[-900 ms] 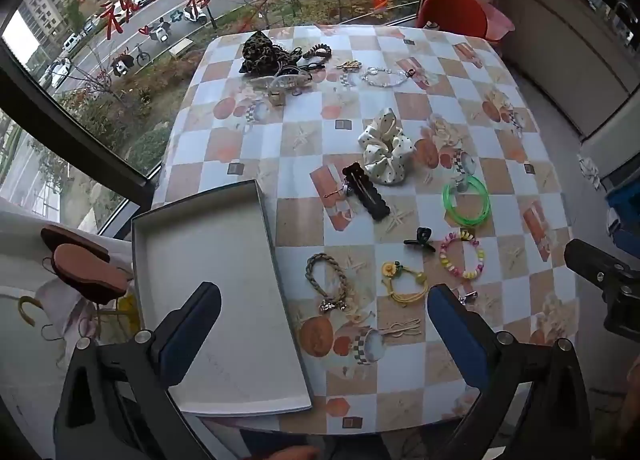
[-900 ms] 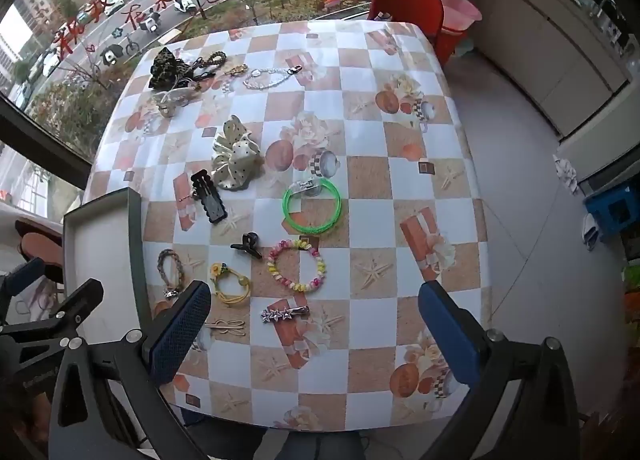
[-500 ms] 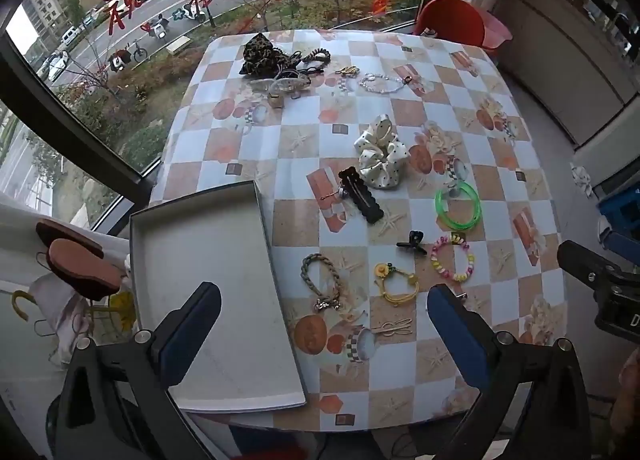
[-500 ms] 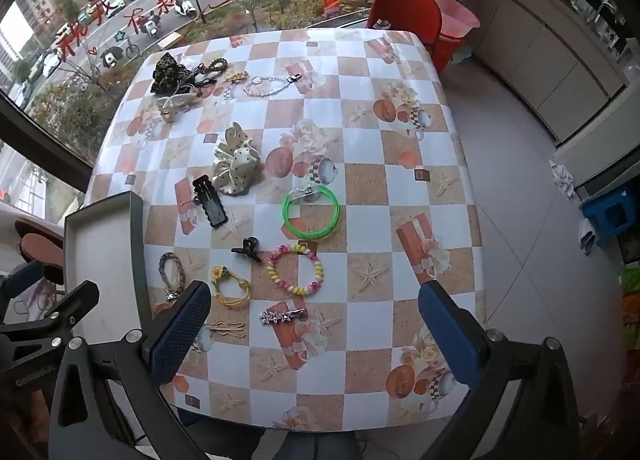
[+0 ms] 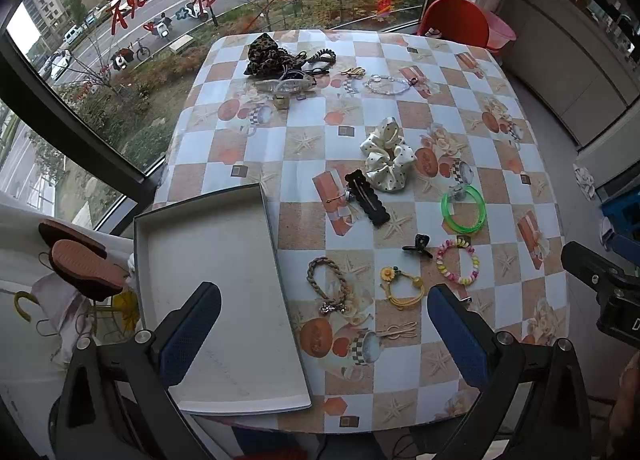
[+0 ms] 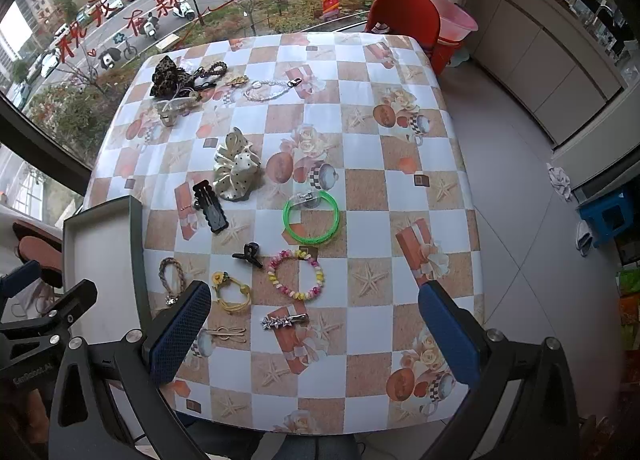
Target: Organize jewelry
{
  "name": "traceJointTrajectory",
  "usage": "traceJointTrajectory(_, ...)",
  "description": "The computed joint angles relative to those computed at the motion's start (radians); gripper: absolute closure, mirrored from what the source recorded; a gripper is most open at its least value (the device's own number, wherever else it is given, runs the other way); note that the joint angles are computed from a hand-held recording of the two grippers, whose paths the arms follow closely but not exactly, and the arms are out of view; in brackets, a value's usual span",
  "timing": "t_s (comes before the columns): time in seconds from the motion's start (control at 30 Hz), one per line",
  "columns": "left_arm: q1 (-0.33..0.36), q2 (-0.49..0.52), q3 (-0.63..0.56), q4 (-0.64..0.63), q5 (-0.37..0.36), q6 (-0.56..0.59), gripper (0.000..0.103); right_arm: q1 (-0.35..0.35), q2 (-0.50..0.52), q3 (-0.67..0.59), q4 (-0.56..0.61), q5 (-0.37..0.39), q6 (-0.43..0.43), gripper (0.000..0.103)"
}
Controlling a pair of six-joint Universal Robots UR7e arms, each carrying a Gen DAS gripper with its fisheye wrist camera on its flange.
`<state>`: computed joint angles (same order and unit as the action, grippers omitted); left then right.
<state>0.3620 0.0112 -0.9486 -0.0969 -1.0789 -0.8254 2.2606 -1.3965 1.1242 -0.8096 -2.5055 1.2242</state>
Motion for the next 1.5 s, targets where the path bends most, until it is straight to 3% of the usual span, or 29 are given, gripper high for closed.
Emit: traceJointTrajectory(1.5, 0.010, -0.012, 0.026, 0.005, 0.007, -0.010, 0.000, -0.003, 0.005, 0.003, -0.004, -0.001, -0.002, 0.000)
